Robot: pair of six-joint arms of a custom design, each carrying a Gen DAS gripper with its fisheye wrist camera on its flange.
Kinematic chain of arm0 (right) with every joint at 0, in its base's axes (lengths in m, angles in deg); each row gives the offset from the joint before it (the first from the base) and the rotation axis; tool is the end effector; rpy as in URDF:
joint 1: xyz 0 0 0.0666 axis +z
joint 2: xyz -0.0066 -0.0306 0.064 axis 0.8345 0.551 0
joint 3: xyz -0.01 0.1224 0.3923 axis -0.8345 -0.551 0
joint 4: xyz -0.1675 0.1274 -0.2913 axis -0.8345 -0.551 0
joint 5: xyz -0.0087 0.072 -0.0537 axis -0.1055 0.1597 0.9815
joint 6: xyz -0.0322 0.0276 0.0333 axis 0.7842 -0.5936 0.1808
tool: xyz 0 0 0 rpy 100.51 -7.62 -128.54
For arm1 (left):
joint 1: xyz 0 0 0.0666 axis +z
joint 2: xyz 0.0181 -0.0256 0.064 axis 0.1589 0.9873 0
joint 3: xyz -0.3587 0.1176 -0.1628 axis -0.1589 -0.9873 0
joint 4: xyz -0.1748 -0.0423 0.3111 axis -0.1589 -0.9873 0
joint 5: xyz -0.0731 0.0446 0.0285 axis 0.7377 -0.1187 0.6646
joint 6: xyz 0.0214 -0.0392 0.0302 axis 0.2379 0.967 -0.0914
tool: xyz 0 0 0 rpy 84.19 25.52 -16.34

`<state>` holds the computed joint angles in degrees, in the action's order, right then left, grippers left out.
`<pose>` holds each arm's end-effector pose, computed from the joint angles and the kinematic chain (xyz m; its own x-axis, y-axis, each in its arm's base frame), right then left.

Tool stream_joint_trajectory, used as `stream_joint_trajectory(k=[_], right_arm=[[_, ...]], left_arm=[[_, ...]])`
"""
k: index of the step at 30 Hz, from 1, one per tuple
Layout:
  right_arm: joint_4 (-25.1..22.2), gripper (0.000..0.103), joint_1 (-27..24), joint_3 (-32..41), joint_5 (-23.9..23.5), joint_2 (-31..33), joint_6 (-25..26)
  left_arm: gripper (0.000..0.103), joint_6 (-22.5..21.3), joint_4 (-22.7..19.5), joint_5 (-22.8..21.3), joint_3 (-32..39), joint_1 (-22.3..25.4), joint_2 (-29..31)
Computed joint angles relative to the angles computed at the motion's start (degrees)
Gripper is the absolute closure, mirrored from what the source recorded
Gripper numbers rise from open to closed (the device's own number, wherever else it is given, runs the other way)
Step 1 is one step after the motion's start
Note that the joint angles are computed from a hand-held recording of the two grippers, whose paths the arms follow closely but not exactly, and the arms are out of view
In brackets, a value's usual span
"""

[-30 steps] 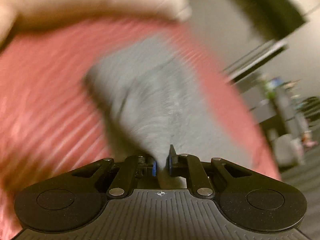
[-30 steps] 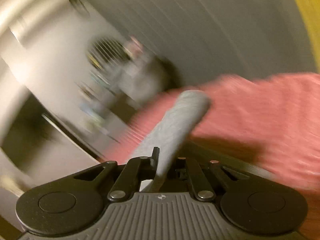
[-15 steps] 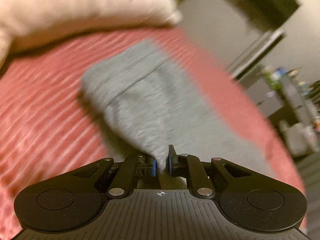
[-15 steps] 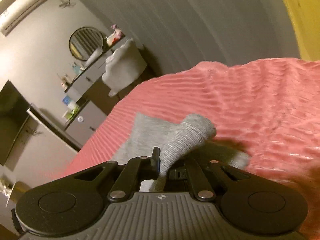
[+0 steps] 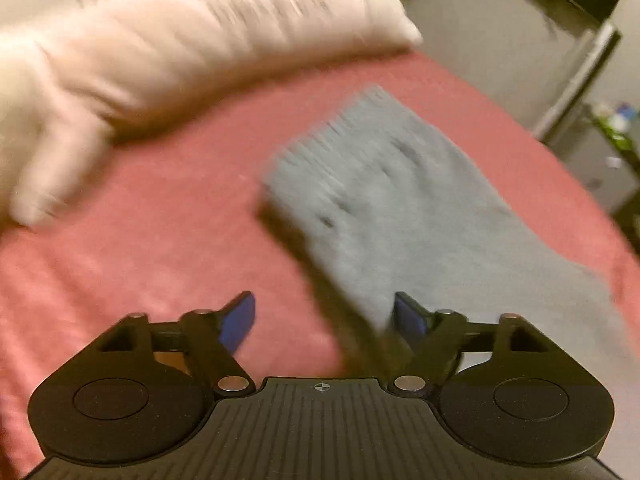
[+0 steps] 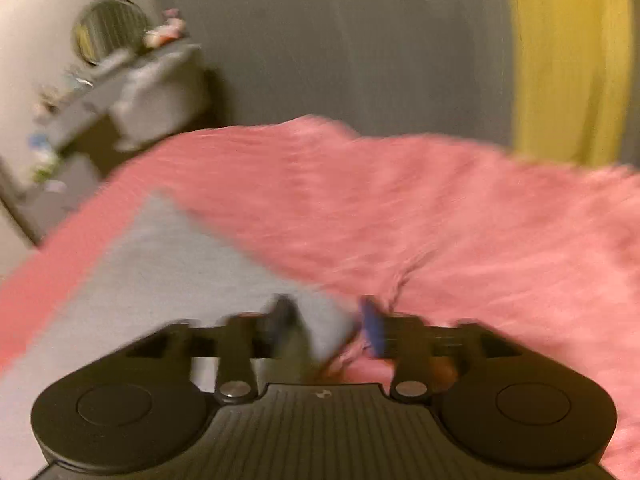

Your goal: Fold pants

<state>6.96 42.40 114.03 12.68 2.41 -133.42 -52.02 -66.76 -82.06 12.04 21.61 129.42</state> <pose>0.3261 -0.1021 0.3694 -0.1108 0.6745 -0.7299 0.9113 0.3621 0.1962 0.5392 0.1182 0.4392 -0.6913 -0.4262 -0.5835 -0.4055 0.8972 -0.1748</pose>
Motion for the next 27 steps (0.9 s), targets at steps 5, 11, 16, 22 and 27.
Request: stream_joint_trajectory(k=[5, 11, 16, 22, 27], right_arm=[[-1.4, 0.044, 7.8, 2.1, 15.1, -0.6, 0.1], [16.5, 0.05, 22.3, 11.9, -6.8, 12.3, 25.0], [17.1, 0.046, 29.2, 24.1, -17.0, 27.1, 34.4], [19.0, 0.004, 24.2, 23.3, -17.2, 28.7, 36.7], [18.8, 0.004, 13.5, 18.4, -10.7, 25.3, 34.4]], left_arm=[[0.021, -10.4, 15.4, -10.1, -8.0, -7.7, -8.0], [0.008, -9.2, 23.4, 3.9, -8.5, -20.6, -3.8], [0.009, -9.7, 17.0, -4.3, -0.3, -26.8, 6.8], [0.0, -18.8, 23.9, -1.1, 1.0, -21.5, 10.2], [0.0, -20.0, 24.5, -12.9, 6.5, -17.7, 15.1]])
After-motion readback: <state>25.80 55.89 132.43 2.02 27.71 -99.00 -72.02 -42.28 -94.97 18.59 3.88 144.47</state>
